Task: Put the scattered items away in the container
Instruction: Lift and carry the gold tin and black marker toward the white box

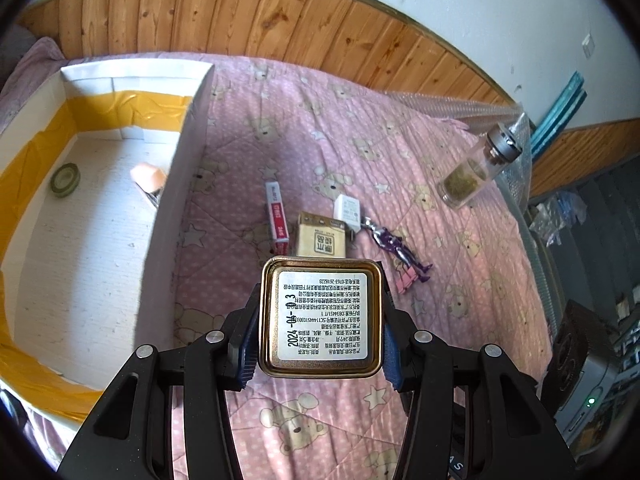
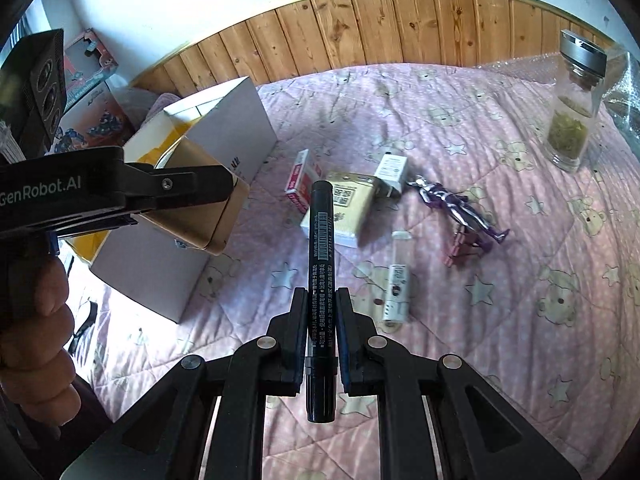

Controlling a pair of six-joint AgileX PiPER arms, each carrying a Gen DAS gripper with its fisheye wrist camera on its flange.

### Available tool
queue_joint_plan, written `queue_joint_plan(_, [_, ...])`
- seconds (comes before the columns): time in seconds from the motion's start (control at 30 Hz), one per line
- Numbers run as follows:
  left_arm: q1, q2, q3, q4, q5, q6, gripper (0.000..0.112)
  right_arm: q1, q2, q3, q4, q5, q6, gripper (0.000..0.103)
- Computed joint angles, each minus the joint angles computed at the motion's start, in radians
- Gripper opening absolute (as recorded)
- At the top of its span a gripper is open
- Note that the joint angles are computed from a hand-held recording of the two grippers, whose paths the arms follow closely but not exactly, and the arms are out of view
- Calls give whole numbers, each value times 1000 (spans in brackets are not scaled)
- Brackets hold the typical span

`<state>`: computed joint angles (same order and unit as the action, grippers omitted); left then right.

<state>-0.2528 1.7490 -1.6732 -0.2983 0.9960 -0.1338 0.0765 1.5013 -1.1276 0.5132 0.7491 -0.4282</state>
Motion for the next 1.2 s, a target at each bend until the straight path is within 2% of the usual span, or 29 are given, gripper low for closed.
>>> queue_joint_plan(1.2, [261,-129,70,-196,41,209,51,165,-46,-36,30,-45,81,14])
